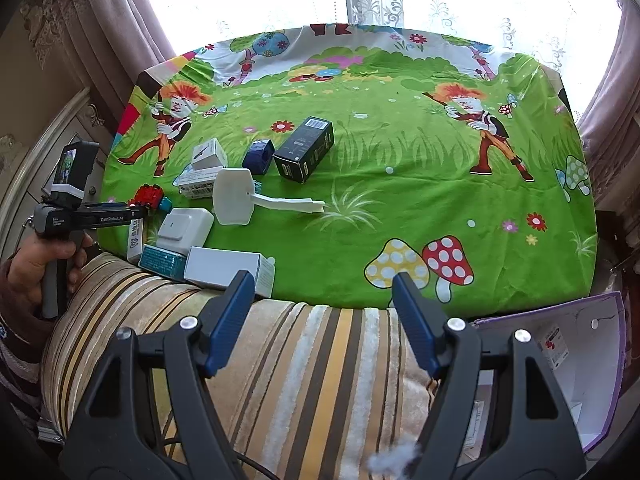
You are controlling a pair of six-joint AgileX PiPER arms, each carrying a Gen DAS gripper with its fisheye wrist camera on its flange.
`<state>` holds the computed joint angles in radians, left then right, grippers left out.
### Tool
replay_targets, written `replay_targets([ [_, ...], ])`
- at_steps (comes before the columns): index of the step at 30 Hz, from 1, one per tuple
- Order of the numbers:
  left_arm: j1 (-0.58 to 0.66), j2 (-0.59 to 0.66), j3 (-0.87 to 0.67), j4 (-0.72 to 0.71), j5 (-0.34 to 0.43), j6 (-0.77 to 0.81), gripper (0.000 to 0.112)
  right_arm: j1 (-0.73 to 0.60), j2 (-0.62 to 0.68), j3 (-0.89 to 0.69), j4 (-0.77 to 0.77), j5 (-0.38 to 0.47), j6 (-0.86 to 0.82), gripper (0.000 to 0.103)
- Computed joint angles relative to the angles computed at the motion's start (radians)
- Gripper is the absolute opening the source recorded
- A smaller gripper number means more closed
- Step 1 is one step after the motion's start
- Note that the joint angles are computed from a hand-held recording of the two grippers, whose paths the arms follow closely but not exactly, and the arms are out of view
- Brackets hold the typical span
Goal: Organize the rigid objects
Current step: 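Move both grippers back over the objects on the bed, then grasp the red toy car with the left gripper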
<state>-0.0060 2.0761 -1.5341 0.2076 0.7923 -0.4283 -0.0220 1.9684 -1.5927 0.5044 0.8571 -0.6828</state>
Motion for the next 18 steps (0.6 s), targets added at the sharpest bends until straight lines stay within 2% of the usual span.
replay_targets([
  [4,0.005,0.011,-0.038,0.015,-0.007,-0.009,0.057,0.006,0.004,0.002,-0.01,-0.001,0.005,0.074],
  [12,0.024,0.107,-0.219,-0.022,0.047,0.022,0.057,0.016,0.009,0.002,-0.025,-0.004,0.014,0.074],
  [18,0.062,0.208,-0.389,-0.131,0.099,0.063,0.057,0.02,0.009,0.007,-0.03,-0.004,0.014,0.074],
])
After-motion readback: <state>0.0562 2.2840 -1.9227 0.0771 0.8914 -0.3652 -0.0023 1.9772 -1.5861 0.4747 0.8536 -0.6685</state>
